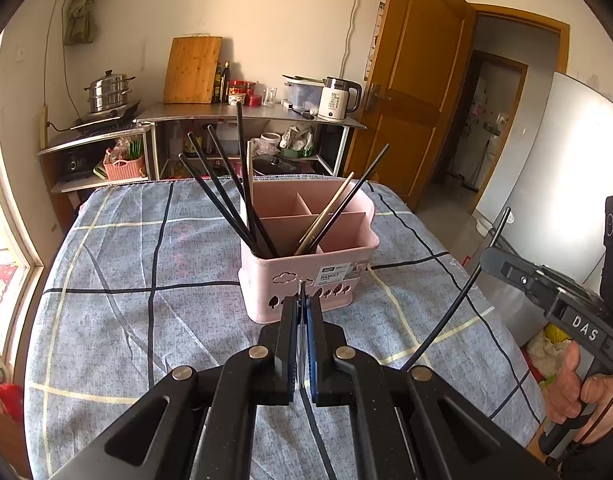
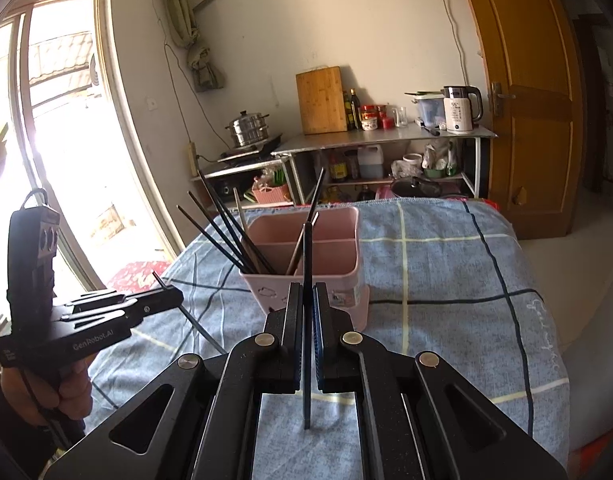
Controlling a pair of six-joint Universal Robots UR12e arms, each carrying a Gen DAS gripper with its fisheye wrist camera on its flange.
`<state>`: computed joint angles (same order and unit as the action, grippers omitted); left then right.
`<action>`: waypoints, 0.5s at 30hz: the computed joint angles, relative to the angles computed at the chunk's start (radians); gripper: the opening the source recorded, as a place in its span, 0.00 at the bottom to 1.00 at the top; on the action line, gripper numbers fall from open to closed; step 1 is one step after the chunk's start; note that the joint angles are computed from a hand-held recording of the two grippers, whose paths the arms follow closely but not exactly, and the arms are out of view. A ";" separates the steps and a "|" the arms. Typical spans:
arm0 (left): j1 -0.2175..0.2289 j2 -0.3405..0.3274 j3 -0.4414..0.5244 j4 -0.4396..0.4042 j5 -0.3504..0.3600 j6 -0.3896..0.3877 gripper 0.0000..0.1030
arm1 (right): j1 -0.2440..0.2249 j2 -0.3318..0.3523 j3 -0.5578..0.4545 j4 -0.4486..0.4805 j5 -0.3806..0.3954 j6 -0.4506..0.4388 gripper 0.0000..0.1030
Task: Organize utensils
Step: 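Lift both held chopsticks and carry them over the pink basket, then lower the chopsticks into the pink basket and open both tools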
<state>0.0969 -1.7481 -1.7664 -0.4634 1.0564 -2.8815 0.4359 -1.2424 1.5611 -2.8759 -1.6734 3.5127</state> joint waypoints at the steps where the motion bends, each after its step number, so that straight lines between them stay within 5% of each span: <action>1: 0.000 0.001 -0.002 -0.003 0.000 0.003 0.04 | 0.002 -0.001 0.005 -0.011 -0.007 0.000 0.04; 15: 0.010 0.010 0.005 -0.042 -0.044 -0.008 0.04 | 0.001 -0.025 0.023 -0.008 -0.007 0.013 0.04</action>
